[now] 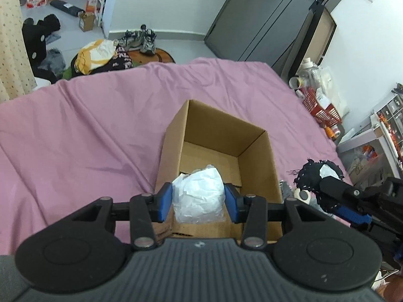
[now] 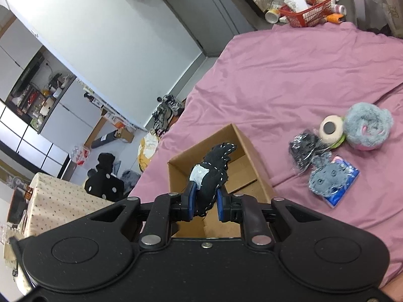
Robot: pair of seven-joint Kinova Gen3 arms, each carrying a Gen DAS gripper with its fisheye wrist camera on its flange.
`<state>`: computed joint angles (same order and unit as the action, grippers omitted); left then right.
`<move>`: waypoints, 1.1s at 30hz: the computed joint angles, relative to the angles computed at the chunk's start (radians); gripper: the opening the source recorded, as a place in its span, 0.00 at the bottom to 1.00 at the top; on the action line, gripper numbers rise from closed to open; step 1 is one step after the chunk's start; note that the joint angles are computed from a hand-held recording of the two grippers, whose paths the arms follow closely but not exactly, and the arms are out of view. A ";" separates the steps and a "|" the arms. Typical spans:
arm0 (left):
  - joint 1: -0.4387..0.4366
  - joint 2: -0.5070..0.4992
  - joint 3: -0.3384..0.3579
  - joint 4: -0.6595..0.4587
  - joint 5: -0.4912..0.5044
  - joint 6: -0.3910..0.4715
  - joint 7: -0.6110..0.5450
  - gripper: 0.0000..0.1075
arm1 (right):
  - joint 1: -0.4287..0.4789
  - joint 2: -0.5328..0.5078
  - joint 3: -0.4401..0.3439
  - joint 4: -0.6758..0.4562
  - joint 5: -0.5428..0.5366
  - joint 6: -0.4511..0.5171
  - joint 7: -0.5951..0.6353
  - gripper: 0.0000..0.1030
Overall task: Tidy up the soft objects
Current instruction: 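Carry the white cloth with left tool while right tool carries the plush into the box, then open left tool over the box while right tool releases the plush inside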
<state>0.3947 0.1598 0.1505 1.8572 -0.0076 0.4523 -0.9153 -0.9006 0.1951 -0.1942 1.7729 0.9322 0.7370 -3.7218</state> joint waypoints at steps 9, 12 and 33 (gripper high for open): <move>-0.027 0.066 0.014 -0.067 0.063 0.071 -0.077 0.47 | 0.021 0.043 0.026 -0.021 -0.091 -0.067 0.090 0.17; -0.054 0.069 0.022 -0.075 0.118 0.096 -0.114 0.53 | 0.021 0.051 0.039 -0.024 -0.120 -0.087 0.115 0.17; -0.014 -0.038 -0.019 -0.071 -0.095 0.175 0.075 0.54 | 0.003 0.108 0.095 -0.044 -0.231 -0.181 0.257 0.19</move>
